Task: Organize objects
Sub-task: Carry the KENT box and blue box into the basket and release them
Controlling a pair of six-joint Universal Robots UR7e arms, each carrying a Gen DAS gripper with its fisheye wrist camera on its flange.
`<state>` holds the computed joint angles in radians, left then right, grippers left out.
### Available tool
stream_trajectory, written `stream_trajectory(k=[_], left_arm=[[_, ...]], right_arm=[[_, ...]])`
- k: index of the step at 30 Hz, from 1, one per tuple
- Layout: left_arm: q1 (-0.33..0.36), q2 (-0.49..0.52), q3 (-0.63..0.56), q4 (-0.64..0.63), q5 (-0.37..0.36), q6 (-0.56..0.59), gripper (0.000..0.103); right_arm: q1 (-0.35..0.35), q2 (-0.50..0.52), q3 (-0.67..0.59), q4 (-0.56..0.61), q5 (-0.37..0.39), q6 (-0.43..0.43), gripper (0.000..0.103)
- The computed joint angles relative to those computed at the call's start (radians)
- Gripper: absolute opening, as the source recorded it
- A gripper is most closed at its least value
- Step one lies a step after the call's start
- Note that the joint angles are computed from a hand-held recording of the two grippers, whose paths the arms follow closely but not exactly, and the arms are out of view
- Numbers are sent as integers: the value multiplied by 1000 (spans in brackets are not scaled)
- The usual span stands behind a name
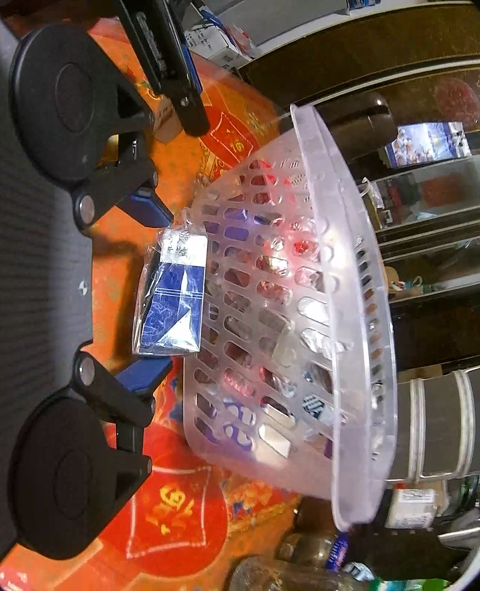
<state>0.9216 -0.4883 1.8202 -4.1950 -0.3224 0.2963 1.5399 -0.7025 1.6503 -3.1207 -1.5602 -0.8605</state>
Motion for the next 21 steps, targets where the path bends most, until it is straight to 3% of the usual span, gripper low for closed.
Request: stream_trajectory(k=[3, 8, 12, 15, 19, 21], left_arm=[[-5, -1, 16, -5, -35, -2, 60], [-63, -46, 104, -94, -181, -3, 60], [-112, -108, 47, -77, -246, 97, 60], [-110, -160, -52, 86, -274, 88, 60], [-56, -201, -163, 438, -271, -124, 60], [-24, -198, -199, 564, -268, -216, 60]], right_arm=[[-22, -44, 51, -15, 48, -23, 79], [-68, -179, 153, -30, 235, -57, 79], [-25, -225, 97, -32, 340, -65, 79], [42, -172, -57, 36, 297, -61, 79], [109, -36, -318, 233, 146, -20, 79], [121, 25, -404, 286, 69, -39, 79]])
